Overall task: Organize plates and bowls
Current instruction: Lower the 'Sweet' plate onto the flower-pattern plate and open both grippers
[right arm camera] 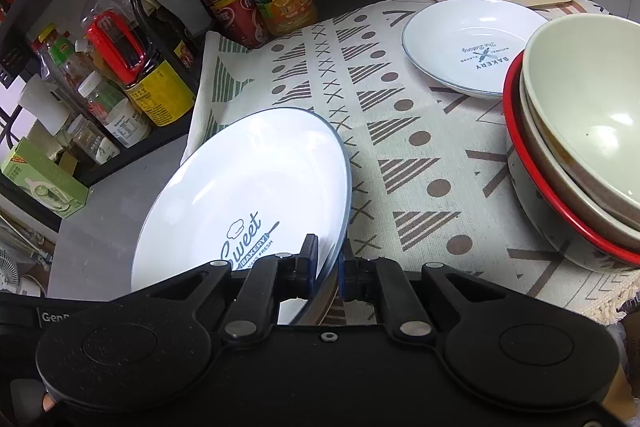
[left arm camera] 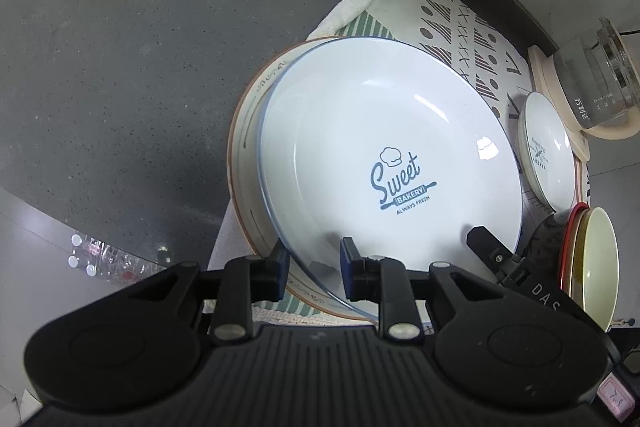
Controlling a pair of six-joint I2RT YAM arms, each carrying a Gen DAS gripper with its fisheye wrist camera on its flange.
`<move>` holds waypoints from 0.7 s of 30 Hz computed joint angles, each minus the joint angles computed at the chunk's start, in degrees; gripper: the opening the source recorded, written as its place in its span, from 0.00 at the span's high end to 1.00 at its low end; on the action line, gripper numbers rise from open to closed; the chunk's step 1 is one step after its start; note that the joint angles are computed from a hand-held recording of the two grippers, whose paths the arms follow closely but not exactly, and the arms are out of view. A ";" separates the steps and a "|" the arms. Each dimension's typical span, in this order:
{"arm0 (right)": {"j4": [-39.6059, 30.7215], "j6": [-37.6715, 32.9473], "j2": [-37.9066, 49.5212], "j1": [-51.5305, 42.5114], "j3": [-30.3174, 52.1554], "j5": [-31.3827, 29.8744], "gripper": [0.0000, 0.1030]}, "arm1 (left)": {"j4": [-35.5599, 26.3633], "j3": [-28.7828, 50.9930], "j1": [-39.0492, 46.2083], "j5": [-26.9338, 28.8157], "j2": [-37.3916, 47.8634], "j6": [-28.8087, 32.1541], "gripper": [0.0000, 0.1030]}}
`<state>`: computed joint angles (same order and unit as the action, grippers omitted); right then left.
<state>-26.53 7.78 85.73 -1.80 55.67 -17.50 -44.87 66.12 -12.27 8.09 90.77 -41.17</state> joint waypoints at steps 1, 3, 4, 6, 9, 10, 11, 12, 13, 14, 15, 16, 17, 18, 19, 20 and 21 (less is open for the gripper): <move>0.00 0.04 0.14 0.08 0.13 0.05 0.91 | -0.14 0.28 -0.05 -0.65 0.02 0.23 0.73; 0.03 0.15 0.47 0.17 0.48 0.25 0.91 | -0.44 0.87 0.25 -1.24 0.01 0.62 0.70; 0.09 0.15 0.66 0.13 0.67 0.30 0.92 | -0.56 1.20 0.63 -0.99 0.15 0.77 0.69; 0.03 0.26 1.30 -0.07 1.45 0.05 0.92 | -0.94 1.78 1.25 -0.51 0.48 1.12 0.69; 0.06 -0.10 1.71 -0.12 2.15 0.09 0.92 | -0.98 2.47 1.61 -1.22 0.79 1.55 0.68; 0.12 -0.20 1.82 -0.06 2.29 0.19 0.93 | -1.03 2.67 1.73 -1.41 0.74 1.67 0.68; 0.16 -0.41 1.97 0.01 2.44 0.36 0.93 | -1.08 2.87 1.88 -1.67 0.56 1.85 0.68; 0.18 -0.64 2.13 0.07 2.58 0.53 0.93 | -1.12 3.17 1.97 -2.05 0.45 2.00 0.67; 0.12 -0.93 2.30 0.15 2.77 0.77 0.93 | -1.26 3.49 1.99 -2.73 0.22 2.20 0.64; 0.09 -1.18 2.48 0.34 2.93 1.16 0.92 | -1.36 3.68 1.96 -3.62 -0.13 2.37 0.60; 0.10 -1.40 2.62 0.42 3.03 1.40 0.92 | -1.24 3.87 2.03 -4.29 -0.39 2.47 0.58; 0.08 -1.58 2.84 0.42 3.20 1.47 0.92 | -0.93 3.84 2.30 -4.66 -0.73 2.69 0.56; 0.03 -1.80 3.01 0.48 3.35 1.66 0.92 | -0.63 3.89 2.48 -5.01 -0.73 2.79 0.55; 0.04 -2.04 3.14 0.61 3.47 1.92 0.92 | -0.42 3.96 2.77 -5.18 -0.43 2.92 0.55; 0.07 -2.31 3.20 0.77 3.53 2.25 0.91 | -0.27 4.21 2.99 -5.14 0.16 2.99 0.55; 0.09 -2.53 3.37 0.94 3.66 2.65 0.91 | -0.19 4.44 3.20 -4.90 0.76 3.02 0.55; 0.03 -2.64 3.55 1.13 3.81 3.11 0.91 | 0.01 4.51 3.37 -4.64 1.25 2.97 0.55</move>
<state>-26.51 5.14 89.28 -0.67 59.48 -14.40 -44.85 70.63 -8.90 3.45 92.02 -38.20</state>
